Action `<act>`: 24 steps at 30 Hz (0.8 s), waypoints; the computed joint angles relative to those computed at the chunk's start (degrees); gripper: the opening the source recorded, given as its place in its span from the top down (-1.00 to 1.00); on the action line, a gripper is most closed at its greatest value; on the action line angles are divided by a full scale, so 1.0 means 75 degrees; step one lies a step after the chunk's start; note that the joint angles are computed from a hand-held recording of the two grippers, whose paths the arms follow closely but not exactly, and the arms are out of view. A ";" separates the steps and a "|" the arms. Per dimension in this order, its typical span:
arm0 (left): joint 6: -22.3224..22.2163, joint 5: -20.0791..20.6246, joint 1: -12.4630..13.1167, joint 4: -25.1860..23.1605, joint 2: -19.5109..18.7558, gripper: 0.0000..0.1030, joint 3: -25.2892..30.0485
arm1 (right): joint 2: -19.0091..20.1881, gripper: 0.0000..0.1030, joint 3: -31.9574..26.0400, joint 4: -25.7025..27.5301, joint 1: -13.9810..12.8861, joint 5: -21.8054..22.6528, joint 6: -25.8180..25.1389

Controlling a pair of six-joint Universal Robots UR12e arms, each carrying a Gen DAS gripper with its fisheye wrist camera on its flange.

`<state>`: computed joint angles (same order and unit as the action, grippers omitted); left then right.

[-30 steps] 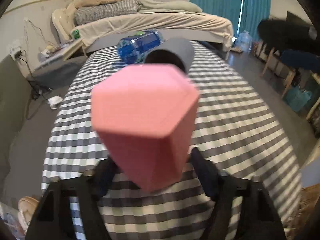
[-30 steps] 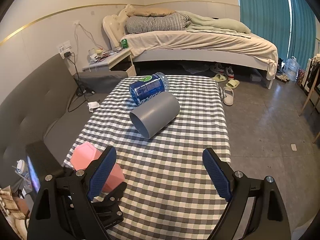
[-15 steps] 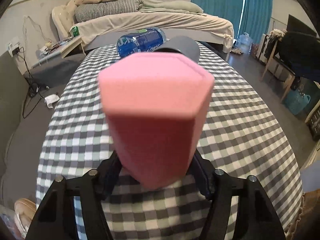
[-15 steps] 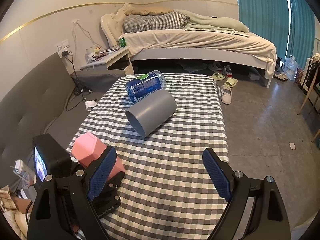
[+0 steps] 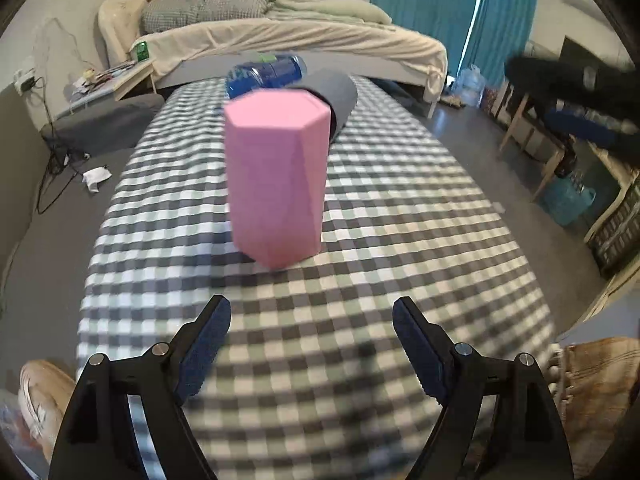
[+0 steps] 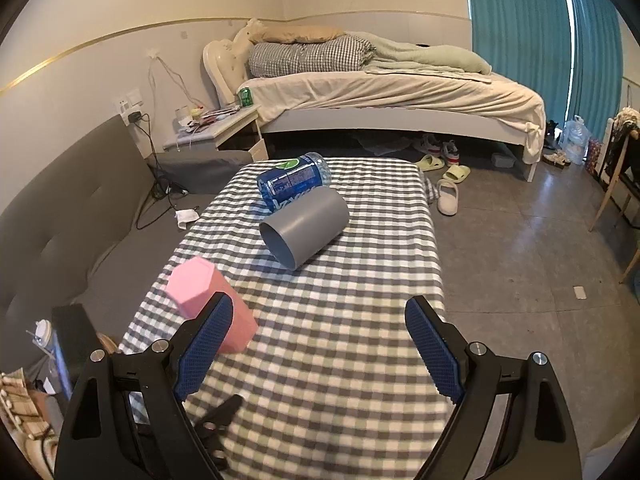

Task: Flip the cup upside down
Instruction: 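Lower the pink cup onto the tablecloth and open the left gripper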

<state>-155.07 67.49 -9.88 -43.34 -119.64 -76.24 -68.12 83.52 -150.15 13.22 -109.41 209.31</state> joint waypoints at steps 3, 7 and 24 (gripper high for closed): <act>-0.0238 -0.0206 0.0118 0.0431 0.0239 -0.67 -0.0254 | -0.0150 -0.71 0.0172 0.0008 0.0091 -0.0079 0.0205; -0.0671 -0.0648 0.0334 0.0837 0.0466 -0.67 -0.0406 | -0.0311 -0.71 0.0326 0.0034 0.0250 -0.0224 0.0451; -0.1188 -0.0924 0.0785 0.3213 0.0840 -0.67 -0.0731 | -0.0149 -0.71 0.0184 -0.0609 0.0850 -0.1007 0.0177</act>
